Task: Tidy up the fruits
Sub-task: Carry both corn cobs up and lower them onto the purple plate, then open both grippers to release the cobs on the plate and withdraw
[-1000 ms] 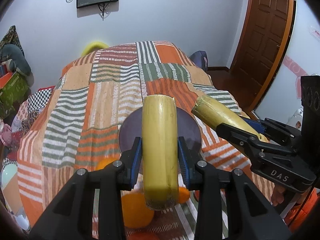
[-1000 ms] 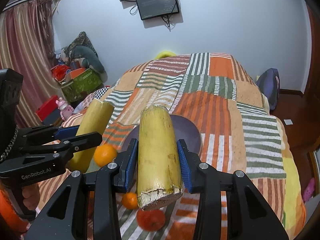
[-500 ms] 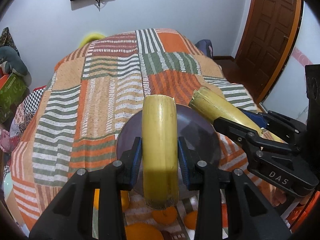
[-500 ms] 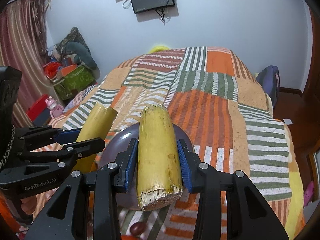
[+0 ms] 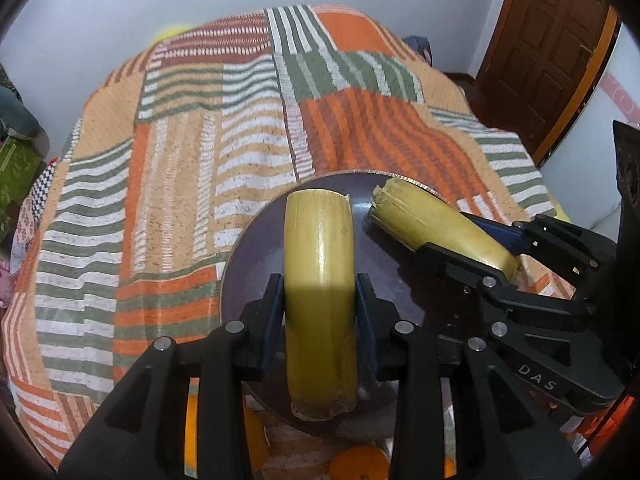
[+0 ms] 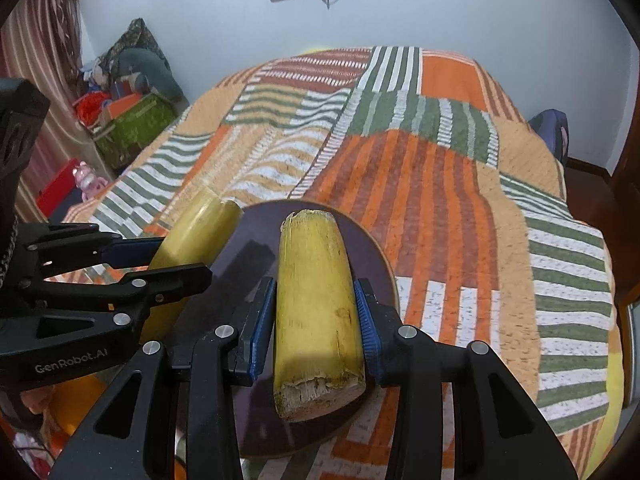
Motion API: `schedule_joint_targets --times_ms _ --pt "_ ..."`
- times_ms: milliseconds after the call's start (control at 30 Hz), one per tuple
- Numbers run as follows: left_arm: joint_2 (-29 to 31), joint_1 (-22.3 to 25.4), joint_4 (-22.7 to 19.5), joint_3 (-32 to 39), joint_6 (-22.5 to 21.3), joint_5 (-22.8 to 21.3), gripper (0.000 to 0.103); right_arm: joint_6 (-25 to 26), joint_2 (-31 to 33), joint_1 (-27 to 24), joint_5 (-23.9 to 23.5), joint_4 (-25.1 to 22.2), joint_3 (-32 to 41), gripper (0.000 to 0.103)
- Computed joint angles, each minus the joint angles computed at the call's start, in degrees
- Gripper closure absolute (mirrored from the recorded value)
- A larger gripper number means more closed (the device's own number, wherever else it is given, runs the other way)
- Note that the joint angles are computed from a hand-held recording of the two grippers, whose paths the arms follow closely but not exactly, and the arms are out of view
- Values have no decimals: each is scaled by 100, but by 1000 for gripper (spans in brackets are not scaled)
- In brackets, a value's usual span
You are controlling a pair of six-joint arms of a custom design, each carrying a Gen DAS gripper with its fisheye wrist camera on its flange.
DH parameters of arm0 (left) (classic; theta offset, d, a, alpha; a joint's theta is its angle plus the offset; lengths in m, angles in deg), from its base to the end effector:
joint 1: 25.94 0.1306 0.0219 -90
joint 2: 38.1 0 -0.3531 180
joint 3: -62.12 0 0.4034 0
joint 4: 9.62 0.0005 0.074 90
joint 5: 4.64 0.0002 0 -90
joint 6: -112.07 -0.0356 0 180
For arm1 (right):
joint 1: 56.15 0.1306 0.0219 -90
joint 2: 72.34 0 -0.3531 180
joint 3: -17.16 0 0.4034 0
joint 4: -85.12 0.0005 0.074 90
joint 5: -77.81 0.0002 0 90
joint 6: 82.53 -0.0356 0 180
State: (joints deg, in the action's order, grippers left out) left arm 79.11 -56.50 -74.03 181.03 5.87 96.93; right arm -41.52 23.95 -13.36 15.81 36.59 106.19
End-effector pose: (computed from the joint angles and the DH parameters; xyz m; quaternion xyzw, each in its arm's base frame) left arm 0.5440 -0.3301 0.3597 0.4055 0.8780 -0.1265 0.2206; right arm 0.3932 0.3405 0.3433 0.1212 0.9222 0.0440 0.3647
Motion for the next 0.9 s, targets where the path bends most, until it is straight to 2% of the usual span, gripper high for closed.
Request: schedule_joint_targets --times_ms 300,500,667,800,900 --pt "516 35 -614 547 -59 84 68 172 202 -64 -125 18 134 67" --pt "695 27 -878 787 -76 46 68 164 267 -128 -337 26 152 67" --pt "647 -8 -750 721 -119 -34 68 155 293 -133 -357 10 166 67" --pt "696 30 -813 779 -12 -29 57 151 294 -143 -431 -36 186 66" --pt "559 77 -655 637 58 -1 49 141 249 -99 -356 -67 193 66"
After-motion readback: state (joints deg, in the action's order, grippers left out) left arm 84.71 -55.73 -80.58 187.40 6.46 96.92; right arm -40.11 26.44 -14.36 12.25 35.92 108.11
